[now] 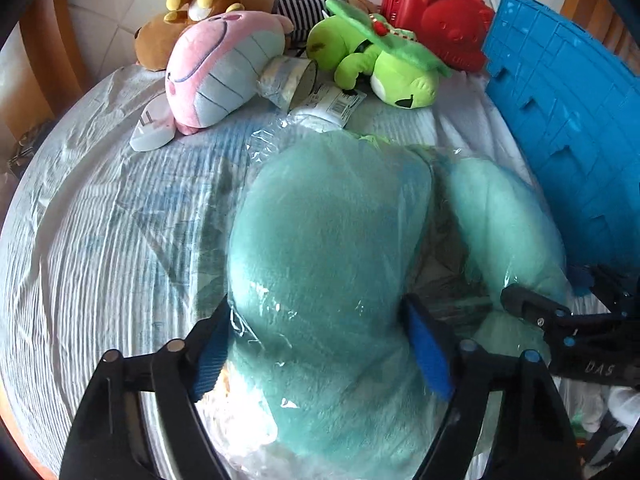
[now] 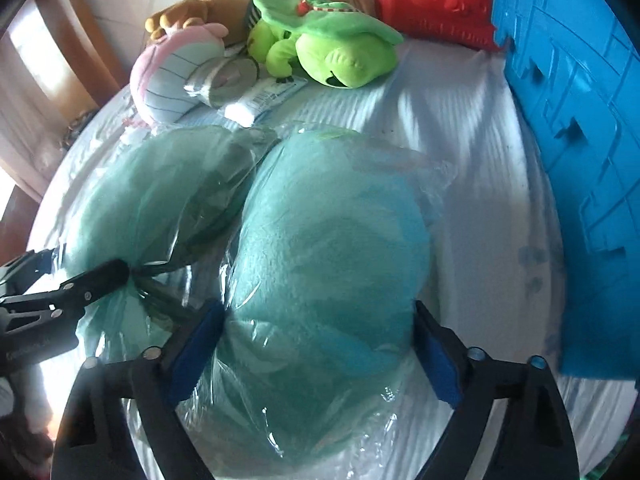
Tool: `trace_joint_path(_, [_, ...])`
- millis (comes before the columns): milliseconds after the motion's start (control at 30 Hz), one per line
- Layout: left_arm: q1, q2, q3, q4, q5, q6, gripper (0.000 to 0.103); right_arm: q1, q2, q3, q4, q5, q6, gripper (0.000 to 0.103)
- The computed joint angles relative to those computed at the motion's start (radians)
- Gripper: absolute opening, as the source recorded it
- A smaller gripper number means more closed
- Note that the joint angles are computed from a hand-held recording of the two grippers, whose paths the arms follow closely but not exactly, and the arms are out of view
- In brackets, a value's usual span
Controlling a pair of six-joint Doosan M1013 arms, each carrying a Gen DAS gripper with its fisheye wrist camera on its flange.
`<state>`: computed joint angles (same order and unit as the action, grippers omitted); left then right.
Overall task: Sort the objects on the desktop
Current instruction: 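Lift the neck pillow with both tools and lower it into the crate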
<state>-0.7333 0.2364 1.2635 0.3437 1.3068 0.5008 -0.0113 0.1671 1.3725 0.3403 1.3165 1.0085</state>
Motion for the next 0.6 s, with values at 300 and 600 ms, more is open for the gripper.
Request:
trace_joint_path(300, [-0.025, -0.030, -0.049, 0.098, -0.015, 0.031, 0.077, -0.016, -0.060, -0.015, 0.060, -0.049, 0.000, 0.084])
trace_joint_path(600, [-0.018, 0.004, -0.222, 0.189, -0.056, 0.131, 0.077, -0.028, -0.076, -0.143, 0.073, -0.135, 0.009, 0.084])
